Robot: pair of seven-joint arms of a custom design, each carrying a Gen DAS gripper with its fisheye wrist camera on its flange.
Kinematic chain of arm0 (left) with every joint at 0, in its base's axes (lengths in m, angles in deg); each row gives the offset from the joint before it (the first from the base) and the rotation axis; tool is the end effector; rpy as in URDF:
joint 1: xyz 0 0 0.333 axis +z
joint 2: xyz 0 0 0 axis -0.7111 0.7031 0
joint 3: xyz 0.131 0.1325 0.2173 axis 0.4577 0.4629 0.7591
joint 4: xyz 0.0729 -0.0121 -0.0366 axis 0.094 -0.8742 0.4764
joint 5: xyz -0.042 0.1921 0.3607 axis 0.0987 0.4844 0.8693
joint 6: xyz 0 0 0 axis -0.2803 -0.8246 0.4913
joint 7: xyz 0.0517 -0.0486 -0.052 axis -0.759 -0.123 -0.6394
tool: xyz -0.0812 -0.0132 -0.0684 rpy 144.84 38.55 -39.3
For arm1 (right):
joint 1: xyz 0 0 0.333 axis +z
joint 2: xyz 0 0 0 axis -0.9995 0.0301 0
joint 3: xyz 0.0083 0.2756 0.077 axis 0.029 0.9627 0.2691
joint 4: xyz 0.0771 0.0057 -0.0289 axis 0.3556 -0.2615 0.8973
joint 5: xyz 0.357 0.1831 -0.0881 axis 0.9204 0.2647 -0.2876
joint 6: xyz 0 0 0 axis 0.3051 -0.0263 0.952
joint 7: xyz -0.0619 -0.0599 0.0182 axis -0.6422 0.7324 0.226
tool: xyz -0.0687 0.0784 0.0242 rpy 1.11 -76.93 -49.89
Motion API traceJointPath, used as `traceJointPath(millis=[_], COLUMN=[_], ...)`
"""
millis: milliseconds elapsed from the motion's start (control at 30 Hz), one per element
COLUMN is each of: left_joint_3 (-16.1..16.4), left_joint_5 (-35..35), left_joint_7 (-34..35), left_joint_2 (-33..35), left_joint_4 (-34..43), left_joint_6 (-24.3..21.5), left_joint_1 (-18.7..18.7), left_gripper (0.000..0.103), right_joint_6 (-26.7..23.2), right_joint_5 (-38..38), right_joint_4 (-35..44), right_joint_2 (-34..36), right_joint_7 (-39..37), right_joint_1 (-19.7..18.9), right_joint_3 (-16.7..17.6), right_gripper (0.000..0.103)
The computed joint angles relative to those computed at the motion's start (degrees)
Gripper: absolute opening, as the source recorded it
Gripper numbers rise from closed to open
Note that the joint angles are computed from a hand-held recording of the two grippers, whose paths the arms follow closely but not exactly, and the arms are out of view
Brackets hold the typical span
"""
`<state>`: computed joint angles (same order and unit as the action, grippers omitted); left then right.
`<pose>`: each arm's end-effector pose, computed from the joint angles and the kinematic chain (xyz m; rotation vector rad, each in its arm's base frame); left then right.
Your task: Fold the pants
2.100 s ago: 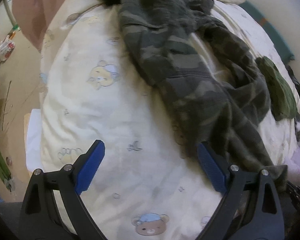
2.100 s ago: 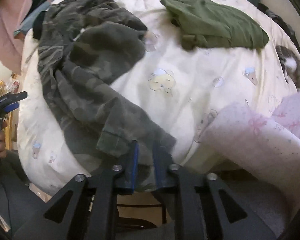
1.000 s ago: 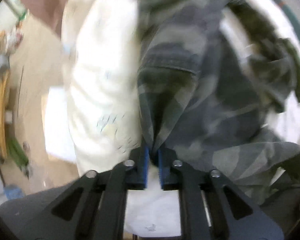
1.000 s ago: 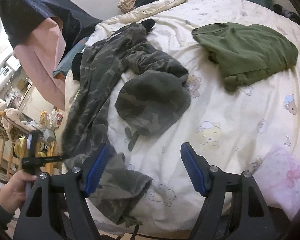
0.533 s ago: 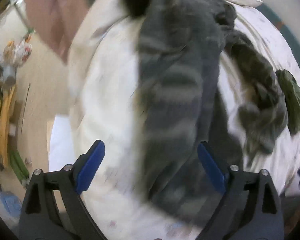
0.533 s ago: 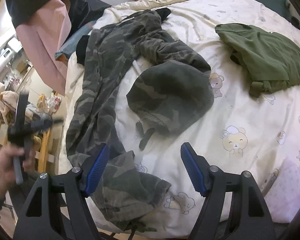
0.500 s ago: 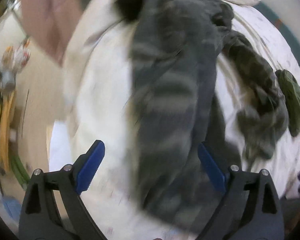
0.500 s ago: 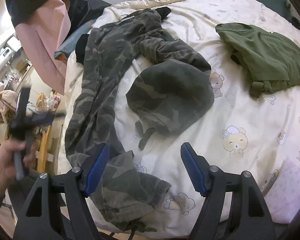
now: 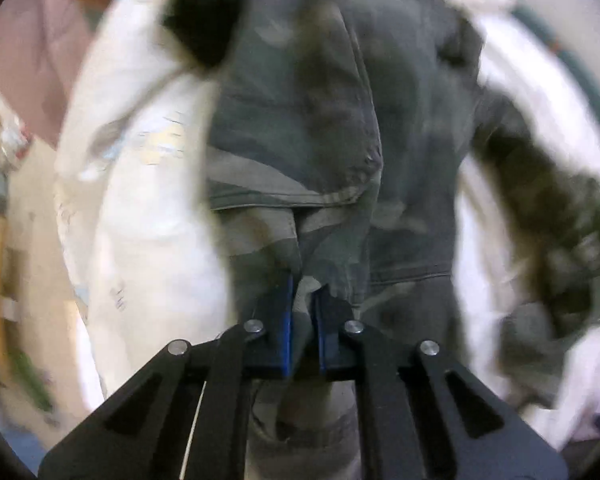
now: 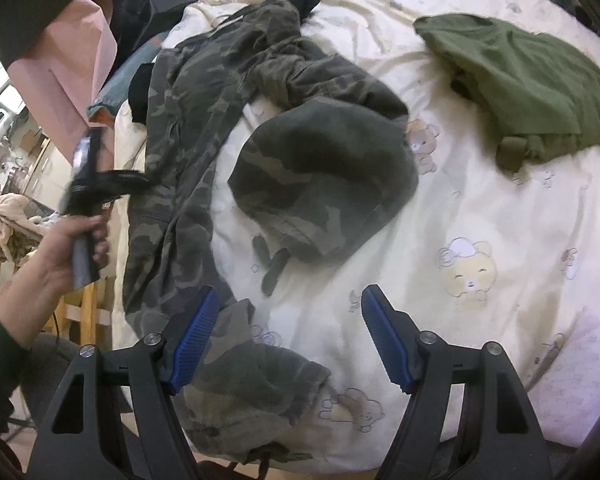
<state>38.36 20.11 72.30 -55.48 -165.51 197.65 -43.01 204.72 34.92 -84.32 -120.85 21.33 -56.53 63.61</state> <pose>0.4903 -0.0531 0.3749 -2.3113 1.7304 -0.4698 0.3325 0.1699 0.4287 -1.9075 1.7496 0.1487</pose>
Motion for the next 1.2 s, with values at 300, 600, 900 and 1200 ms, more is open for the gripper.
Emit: traceJointPath(millis=[300, 600, 900, 1200], left_joint_3=[2.14, 3.03, 1.59, 7.76], left_joint_5=[-4.25, 5.60, 25.26, 26.42], left_joint_7=[-2.54, -11.89, -13.08, -3.47], left_joint_2=[-1.45, 1.17, 16.30, 45.14], left_joint_4=[-6.31, 0.60, 24.65, 63.05], left_joint_6=[0.80, -7.69, -1.49, -15.50], left_joint_1=[6.89, 7.48, 6.66, -0.08], left_gripper=[0.012, 0.085, 0.085, 0.020], right_joint_6=[-0.23, -0.82, -0.13, -1.61], right_joint_5=[1.07, 0.10, 0.69, -0.01], right_joint_4=[1.36, 1.11, 2.96, 6.03], right_joint_2=[2.43, 2.45, 5.87, 11.64], right_joint_7=[-0.37, 1.52, 0.91, 1.25], right_joint_1=[1.03, 0.02, 0.09, -2.44], right_joint_3=[0.45, 1.48, 0.92, 1.44], right_gripper=[0.076, 0.076, 0.076, 0.076])
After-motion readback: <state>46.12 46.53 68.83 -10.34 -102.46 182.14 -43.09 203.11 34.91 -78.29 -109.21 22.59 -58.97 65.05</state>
